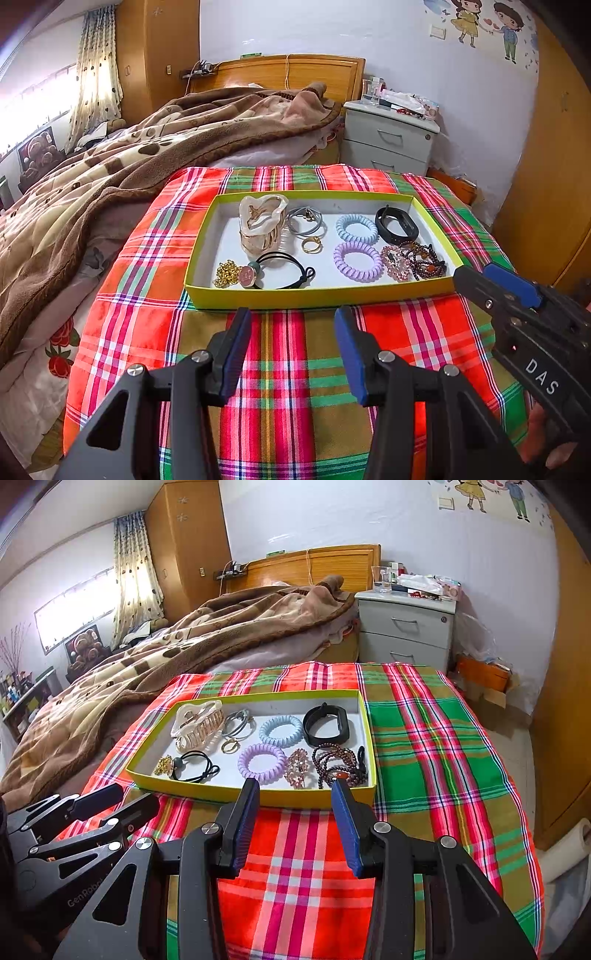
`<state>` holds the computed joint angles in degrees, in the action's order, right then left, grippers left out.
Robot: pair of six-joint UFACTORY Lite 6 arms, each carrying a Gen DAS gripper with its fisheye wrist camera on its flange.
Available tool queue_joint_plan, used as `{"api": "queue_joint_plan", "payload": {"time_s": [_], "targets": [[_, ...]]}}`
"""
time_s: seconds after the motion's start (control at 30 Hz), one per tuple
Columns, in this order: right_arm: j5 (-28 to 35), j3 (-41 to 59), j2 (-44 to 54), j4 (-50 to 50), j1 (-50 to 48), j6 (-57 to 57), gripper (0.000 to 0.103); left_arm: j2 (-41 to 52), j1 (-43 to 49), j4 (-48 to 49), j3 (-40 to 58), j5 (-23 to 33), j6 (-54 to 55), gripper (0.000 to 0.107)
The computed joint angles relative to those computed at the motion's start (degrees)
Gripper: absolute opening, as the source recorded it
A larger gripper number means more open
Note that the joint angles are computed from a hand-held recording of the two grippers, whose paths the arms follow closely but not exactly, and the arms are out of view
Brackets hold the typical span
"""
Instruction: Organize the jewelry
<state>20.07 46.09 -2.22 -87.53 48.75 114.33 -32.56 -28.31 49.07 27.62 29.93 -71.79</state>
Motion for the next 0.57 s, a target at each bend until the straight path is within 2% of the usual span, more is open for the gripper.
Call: {"api": "queue_joint_plan", "payload": {"time_s": [0.57], "targets": [[-1.1,-0.2,0.7,-2.2,-1.4,1.8,0.041,0.3,2.3,0.1,-0.7,-1.3,-0.6,0.048]]}}
